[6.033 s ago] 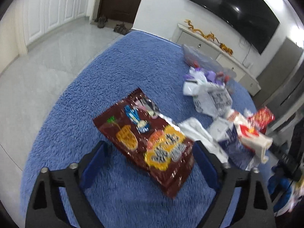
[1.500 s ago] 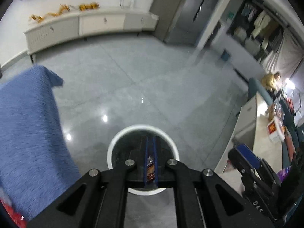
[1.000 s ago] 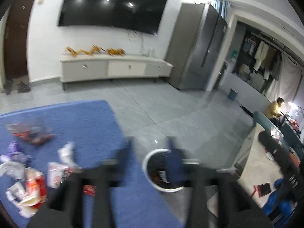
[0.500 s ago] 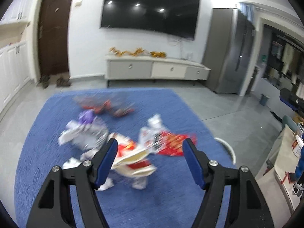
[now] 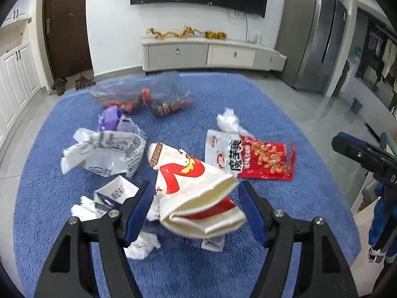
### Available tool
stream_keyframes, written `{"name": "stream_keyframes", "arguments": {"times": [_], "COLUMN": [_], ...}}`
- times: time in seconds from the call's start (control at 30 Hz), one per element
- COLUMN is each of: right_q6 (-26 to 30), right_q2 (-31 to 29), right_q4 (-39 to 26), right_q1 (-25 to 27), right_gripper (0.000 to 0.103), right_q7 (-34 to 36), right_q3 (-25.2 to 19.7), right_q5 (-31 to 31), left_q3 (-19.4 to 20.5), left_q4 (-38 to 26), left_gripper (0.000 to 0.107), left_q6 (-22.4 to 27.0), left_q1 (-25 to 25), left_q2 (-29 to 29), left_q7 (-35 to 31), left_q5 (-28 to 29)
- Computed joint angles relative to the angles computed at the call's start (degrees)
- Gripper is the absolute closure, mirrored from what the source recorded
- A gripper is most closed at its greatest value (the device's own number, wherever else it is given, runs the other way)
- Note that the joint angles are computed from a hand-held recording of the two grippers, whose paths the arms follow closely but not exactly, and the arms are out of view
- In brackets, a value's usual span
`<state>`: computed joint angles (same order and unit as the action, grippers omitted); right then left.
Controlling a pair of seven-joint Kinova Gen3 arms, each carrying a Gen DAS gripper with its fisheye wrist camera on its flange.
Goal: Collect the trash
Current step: 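Grasp the white-and-red paper bag with the left tool while the right tool grasps the red snack packet, then carry the paper bag with the left tool while the right tool drops the red packet into the bin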
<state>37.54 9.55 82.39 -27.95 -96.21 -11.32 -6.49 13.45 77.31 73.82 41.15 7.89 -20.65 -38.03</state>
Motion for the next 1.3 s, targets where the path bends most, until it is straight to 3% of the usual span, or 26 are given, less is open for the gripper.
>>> {"name": "stream_keyframes", "arguments": {"times": [0.33,0.47,0.57,0.63,0.7,1.3], "right_q6": [0.9,3.0,3.9,4.5,4.7,-0.7], "right_q2": [10.4,13.8,14.5,14.5,14.4,1.9], "right_q4": [-6.2,-8.6,-9.3,-9.6,-9.3,2.7], "right_q1": [4.2,5.4,5.0,4.5,4.0,5.3], "right_gripper": [0.028,0.029,0.049,0.073,0.085,0.092], "right_q7": [8.7,11.6,13.0,13.3,13.4,22.6], "right_q3": [-2.7,-3.8,-3.9,-3.6,-3.4,-4.8], "right_q5": [-9.1,-13.0,-13.7,-13.6,-13.5,-21.7], "left_q3": [-0.4,0.3,1.0,1.3,1.7,9.0], "left_q4": [4.9,6.1,6.5,7.0,7.5,6.6], "left_gripper": [0.067,0.078,0.084,0.085,0.086,0.086], "left_q6": [-6.4,-7.2,-7.0,-7.7,-8.1,0.1], "left_q1": [-5.3,-6.7,-6.8,-6.9,-6.9,-3.7], "left_q2": [-3.4,-4.4,-4.6,-4.9,-5.4,-9.4], "left_q7": [0.2,1.8,3.3,4.1,4.7,14.2], "left_q5": [5.9,6.1,5.3,5.2,4.7,-5.8]}}
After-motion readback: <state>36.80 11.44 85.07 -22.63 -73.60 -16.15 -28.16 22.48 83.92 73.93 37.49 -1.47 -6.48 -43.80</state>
